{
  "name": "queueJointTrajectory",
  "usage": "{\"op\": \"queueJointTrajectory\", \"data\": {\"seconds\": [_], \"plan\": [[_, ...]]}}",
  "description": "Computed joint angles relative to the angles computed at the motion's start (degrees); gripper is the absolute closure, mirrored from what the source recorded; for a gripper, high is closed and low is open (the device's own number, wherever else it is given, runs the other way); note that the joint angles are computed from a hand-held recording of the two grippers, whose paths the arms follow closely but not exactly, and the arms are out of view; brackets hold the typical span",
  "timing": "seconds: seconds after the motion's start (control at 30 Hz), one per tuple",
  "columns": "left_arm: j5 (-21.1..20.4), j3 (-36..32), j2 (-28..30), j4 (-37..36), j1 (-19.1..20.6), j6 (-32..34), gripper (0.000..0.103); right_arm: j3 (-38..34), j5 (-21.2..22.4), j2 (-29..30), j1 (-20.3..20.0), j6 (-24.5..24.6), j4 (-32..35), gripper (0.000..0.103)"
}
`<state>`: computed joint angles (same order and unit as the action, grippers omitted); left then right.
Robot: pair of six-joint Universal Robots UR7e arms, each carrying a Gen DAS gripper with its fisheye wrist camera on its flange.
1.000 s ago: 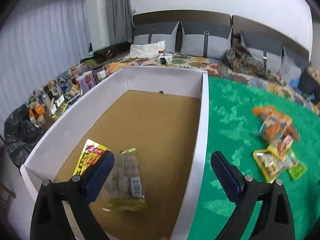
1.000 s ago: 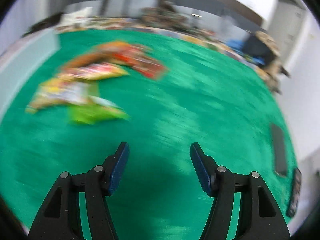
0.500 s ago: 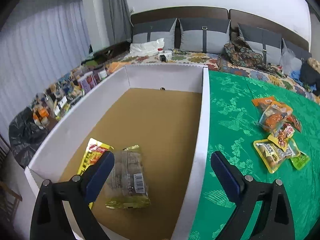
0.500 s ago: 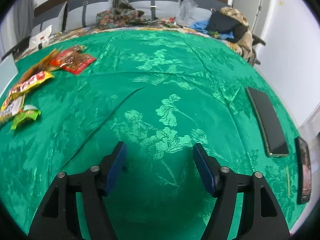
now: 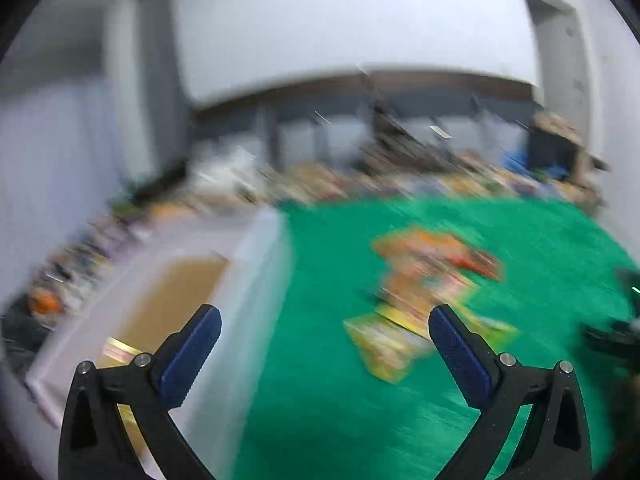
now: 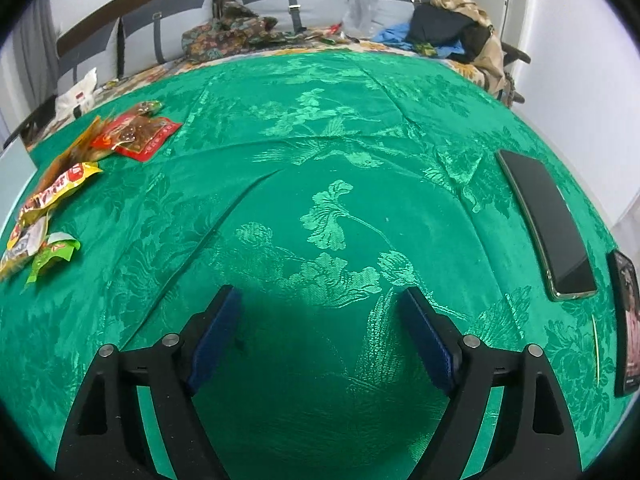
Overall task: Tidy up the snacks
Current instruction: 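Bring both tools back above the remaining snack packets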
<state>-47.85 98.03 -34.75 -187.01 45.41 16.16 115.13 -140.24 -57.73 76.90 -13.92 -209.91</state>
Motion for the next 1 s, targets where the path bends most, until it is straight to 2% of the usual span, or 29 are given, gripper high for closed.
{"op": "queueJointTrajectory", "data": {"seconds": [0.1, 0.17, 0.23, 0.5, 0.67, 0.87, 1.0], "plan": [[-6.0, -1.9, 1.6, 13.7, 2.2, -8.3, 0.000, -0.1, -0.2, 0.2, 0.2, 0.2, 0.1, 0.017], [-6.6, -3.7, 3.5, 20.7, 3.4, -11.9, 0.000, -0.1, -0.2, 0.1, 0.2, 0.2, 0.1, 0.017], [-6.9, -5.2, 5.1, 24.4, 4.5, -12.7, 0.000, 0.0, 0.0, 0.0, 0.0, 0.1, 0.1, 0.017], [-1.9, -8.0, 9.0, 23.4, 5.6, -11.4, 0.000, -0.1, -0.3, 0.2, 0.3, 0.3, 0.1, 0.017], [-2.8, -8.7, 8.9, 22.2, 7.2, -12.2, 0.000, -0.1, -0.3, 0.1, 0.3, 0.2, 0.1, 0.017], [-2.8, -8.2, 9.4, 20.1, 7.3, -11.4, 0.000, -0.1, -0.3, 0.1, 0.3, 0.2, 0.2, 0.017], [-3.4, -9.1, 9.1, 22.6, 7.6, -10.9, 0.000, -0.1, -0.4, 0.1, 0.4, 0.3, 0.2, 0.017]]}}
